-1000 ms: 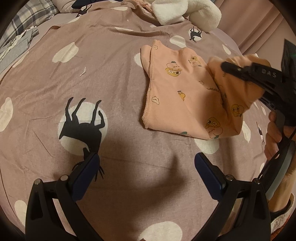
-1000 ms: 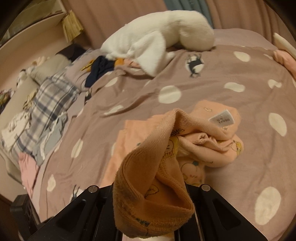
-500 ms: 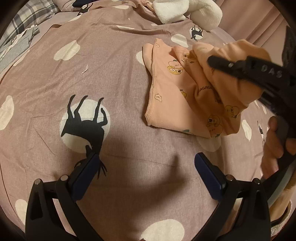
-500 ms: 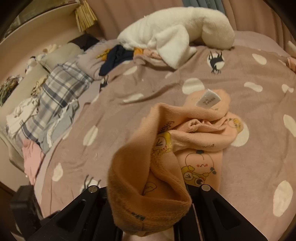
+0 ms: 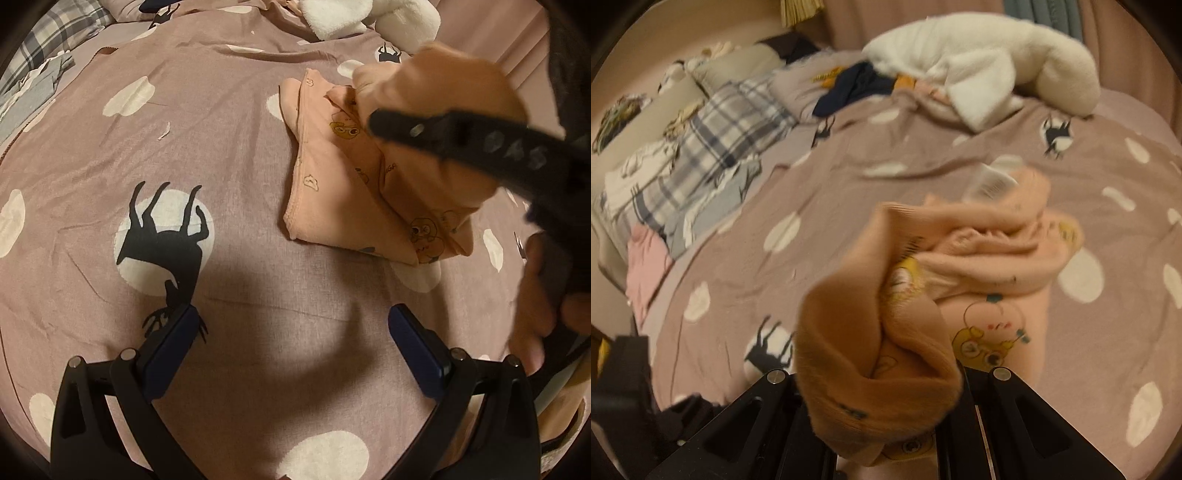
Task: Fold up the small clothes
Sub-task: 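Lift the leg end and fold it over the sleepsuit body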
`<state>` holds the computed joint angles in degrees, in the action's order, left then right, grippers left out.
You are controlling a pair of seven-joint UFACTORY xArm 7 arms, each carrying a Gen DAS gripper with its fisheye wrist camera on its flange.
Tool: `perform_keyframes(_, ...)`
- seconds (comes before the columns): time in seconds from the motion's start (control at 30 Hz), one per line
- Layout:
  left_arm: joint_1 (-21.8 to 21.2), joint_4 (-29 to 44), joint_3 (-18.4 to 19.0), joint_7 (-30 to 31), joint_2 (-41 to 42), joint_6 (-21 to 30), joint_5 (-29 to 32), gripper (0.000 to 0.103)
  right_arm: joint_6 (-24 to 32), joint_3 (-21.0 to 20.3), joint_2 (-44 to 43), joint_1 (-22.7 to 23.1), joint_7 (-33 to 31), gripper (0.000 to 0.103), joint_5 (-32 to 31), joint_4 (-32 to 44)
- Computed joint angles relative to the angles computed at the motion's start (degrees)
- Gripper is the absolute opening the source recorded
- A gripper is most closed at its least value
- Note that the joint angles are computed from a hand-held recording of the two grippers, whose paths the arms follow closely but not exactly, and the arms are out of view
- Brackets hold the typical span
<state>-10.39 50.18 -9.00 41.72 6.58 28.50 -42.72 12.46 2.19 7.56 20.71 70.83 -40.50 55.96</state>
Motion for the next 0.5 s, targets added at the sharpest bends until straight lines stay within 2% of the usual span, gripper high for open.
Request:
perform_keyframes(0.23,-0.1,-0.2,0.1,-1.7,0.1,-1.5,1.6,0.103,-2.4,0.3,0.5,-0.4,-4.3,0.009,6.2,-1.4)
perform_keyframes(0.37,0.4,-0.4,0.2,-1.0,-0.2,-0.7,1.7,0.103,-2.5,0.2,0.1,0.0,-5.5,0.011,6.5,-1.7)
perform_keyframes(0.5,0.2,-0.7,0.2,-1.3,-0.3,-1.2,2.1,0.103,-1.8,2.5,0.7,-0.9,-14.2,0.015,12.8,-1.4)
